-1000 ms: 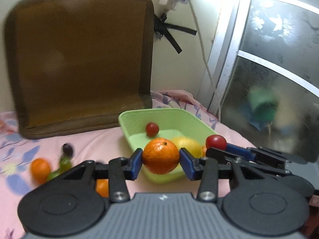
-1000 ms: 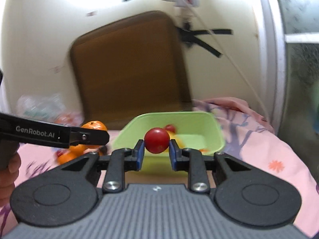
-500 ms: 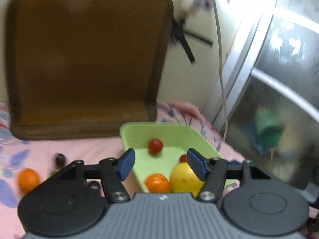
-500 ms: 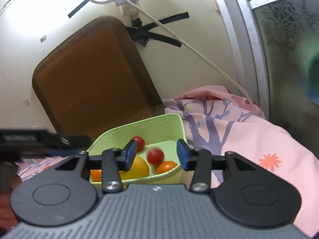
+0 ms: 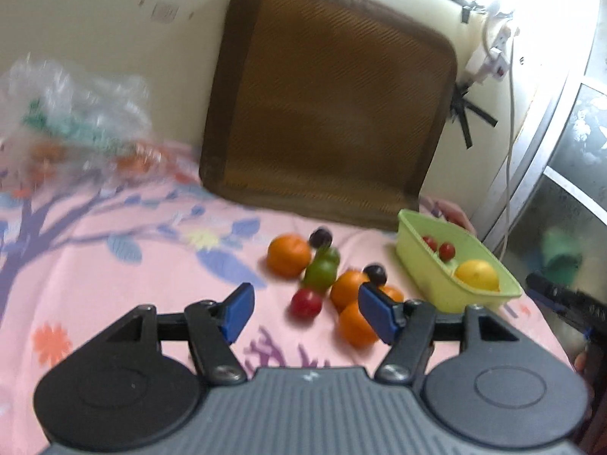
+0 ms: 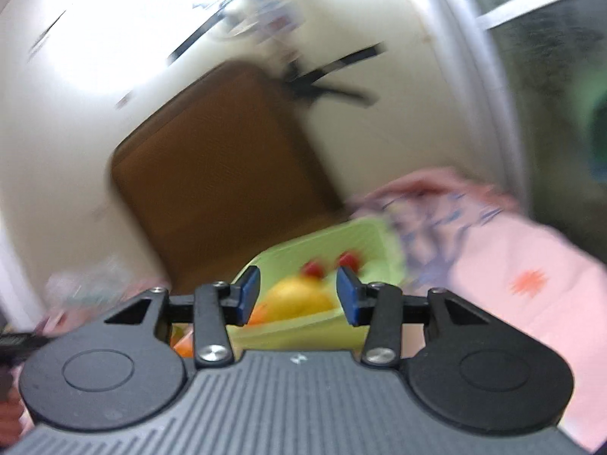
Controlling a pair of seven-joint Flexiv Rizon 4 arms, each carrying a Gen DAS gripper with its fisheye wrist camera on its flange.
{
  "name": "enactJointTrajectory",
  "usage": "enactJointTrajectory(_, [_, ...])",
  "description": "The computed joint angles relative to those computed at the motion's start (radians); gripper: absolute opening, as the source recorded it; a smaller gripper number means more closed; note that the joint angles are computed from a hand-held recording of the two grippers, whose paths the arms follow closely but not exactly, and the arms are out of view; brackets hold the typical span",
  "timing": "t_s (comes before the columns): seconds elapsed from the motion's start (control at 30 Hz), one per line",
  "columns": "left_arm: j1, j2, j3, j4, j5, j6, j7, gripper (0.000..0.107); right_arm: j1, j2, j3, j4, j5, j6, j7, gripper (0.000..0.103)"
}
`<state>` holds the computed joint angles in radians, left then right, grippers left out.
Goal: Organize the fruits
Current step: 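Grasp a dark purple tomato with the right gripper while the left grasps a mandarin, then drop the purple tomato and mandarin into the basket with both grippers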
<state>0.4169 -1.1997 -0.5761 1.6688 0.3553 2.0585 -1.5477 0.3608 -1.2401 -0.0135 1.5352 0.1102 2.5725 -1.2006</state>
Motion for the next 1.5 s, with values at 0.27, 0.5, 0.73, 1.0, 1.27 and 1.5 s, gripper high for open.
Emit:
enactJointTrajectory(0.27, [0.023, -0.080, -0.130, -0.053, 0.041, -0.126, 0.116, 0.070, 0.091, 0.033, -0.039, 0.059, -0.232, -0.189, -0.138, 0.047])
enactJointTrajectory(0.5, [-0.098, -0.082, -0.061, -0.122, -0.112, -0.171, 0.202, 0.066, 0.134, 0.020, -0.049, -0.046, -0.165, -0.369, -0.200, 0.047])
enactJointTrajectory(0.73, [-0.096, -0.075, -0.045, -0.084, -0.118, -0.110, 0.192, 0.039, 0.096, 0.018, -0.017, -0.041, -0.206, -0.365, -0.185, 0.032])
enactJointTrajectory(1.0, [-0.054, -0.099, -0.138, -0.021, -0.028, -0.125, 0.270, 0.039, 0.166, 0.041, -0.085, 0.062, 0.002, -0.267, -0.252, 0.032])
enactJointTrajectory(1.27, [-0.178, -0.047, -0.027, -0.020, -0.103, -0.055, 0.302, 0.065, 0.132, 0.051, -0.072, 0.115, 0.062, -0.237, -0.263, 0.047])
enactJointTrajectory(1.5, [-0.257, -0.007, 0.075, -0.025, -0.108, -0.029, 0.267, 0.065, 0.127, 0.044, -0.058, 0.117, 0.055, -0.208, -0.266, 0.052])
